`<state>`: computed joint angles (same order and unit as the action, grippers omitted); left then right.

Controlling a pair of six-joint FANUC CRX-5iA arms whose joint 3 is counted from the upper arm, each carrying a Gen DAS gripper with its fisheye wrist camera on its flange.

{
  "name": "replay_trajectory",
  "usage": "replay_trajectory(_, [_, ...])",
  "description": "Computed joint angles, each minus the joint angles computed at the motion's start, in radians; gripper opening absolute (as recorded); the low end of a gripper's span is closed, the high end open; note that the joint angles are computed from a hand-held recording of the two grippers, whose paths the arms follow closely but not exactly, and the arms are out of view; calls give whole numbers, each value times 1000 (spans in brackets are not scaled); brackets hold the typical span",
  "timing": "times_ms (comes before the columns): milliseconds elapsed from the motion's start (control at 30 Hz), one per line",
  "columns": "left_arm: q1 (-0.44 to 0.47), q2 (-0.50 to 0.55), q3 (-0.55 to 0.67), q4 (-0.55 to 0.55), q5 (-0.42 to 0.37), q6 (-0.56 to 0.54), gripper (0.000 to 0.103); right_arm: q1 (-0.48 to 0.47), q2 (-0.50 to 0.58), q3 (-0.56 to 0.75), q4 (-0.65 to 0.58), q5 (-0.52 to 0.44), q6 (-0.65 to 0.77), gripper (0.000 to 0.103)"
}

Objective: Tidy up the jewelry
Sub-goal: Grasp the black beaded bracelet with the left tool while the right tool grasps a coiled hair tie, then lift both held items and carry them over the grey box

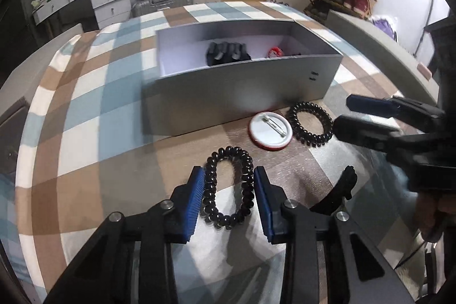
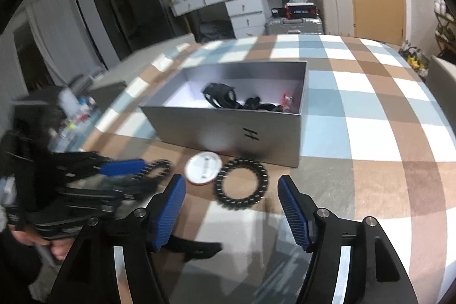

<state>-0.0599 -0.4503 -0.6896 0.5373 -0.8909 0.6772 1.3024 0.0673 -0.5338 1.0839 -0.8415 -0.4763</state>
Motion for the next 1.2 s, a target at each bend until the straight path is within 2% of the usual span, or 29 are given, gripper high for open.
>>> replay_trajectory(300, [79, -39, -32, 84, -16, -49, 30, -11, 77, 107, -153, -46, 191, 67])
replay_trajectory(800, [136, -70, -56, 122, -27, -65, 30, -1, 130, 186, -229, -128, 299, 66])
replay_trajectory(900, [141, -80, -57, 120, -30, -62, 30, 8, 156, 220, -248, -178, 340, 59])
replay_trajectory(933, [142, -82, -56, 120, -31, -62, 30, 8, 154, 216, -244, -169, 342, 54])
replay_trajectory(1200, [152, -110, -56, 112, -39, -46, 30, 14, 160, 219, -232, -163, 366, 40])
